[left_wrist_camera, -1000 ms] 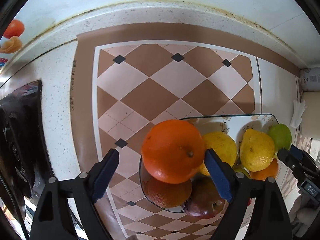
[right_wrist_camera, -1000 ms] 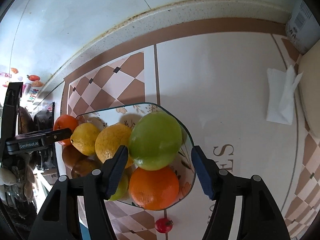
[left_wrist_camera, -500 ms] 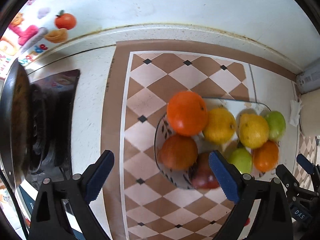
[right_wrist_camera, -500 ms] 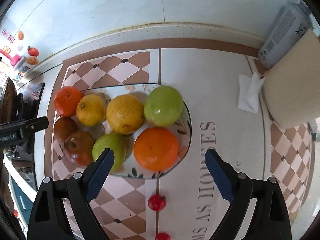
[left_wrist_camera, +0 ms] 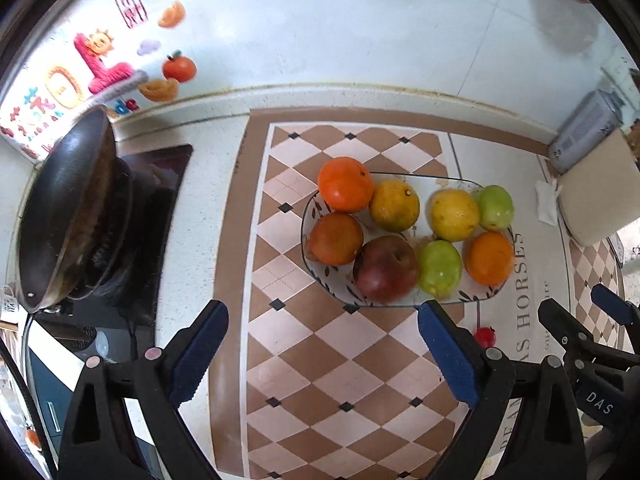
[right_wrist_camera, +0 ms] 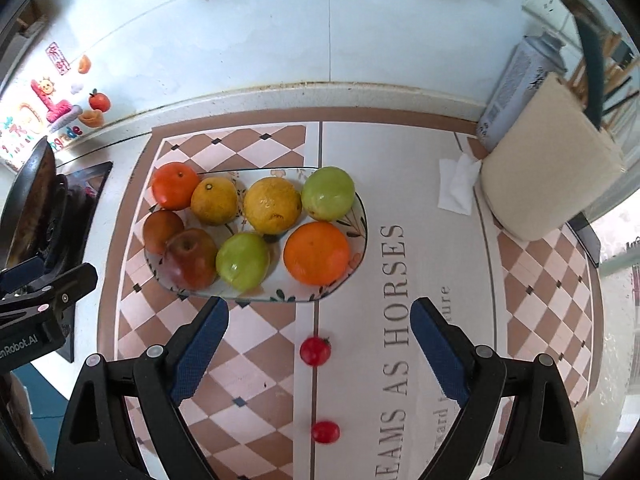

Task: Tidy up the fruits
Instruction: 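Open both grippers and lift them away from the plate, then move both grippers to the cherry tomatoes and grasp one with each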

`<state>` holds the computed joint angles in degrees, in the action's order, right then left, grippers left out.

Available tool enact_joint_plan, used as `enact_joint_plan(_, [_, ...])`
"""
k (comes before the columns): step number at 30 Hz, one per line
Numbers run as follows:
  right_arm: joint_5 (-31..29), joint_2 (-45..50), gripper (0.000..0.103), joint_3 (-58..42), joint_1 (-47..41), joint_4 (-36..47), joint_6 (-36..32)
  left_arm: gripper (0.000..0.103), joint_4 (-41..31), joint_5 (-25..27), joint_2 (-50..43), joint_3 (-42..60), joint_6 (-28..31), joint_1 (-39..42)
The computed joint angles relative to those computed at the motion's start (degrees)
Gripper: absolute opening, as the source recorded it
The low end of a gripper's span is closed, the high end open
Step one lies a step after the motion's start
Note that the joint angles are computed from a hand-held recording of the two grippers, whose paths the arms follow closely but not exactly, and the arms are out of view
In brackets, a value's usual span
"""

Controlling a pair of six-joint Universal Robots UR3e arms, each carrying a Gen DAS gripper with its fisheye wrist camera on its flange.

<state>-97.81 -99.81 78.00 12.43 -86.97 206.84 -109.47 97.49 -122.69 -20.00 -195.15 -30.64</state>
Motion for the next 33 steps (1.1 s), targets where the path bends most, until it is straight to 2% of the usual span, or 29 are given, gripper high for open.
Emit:
enact_joint_plan(5, [-2.6, -2.7, 0.094, -3.4, 4.4, 4.1, 3.7, 0.097, 4.1, 0.7, 8.4, -8.8, -0.7, -1.5])
enact_joint_plan(12, [-6.5, -3.1, 0.094, -11.7, 12.2, 10.1, 10.0, 0.097, 4.7, 1.9, 15.6, -11.9, -0.6, -4.1])
enact_joint_plan(18, [-12.7, 0.4, 0.094, -23.8, 20.7, 17.9, 16.8, 0.097, 4.1, 2.0, 20.0, -12.0, -1.5, -5.3])
enact_joint_plan(27, [-20.2, 8.3, 0.094, -44.7, 31.6, 32.3, 26.9, 0.097, 1.3, 5.1, 22.2, -8.0, -3.6, -9.0])
enact_joint_plan(33, [-22.9, 14.8, 0.094, -59.2, 36.5, 41.5, 31.9, 0.097, 1.0, 6.3, 23.1, -7.8, -4.4, -10.4])
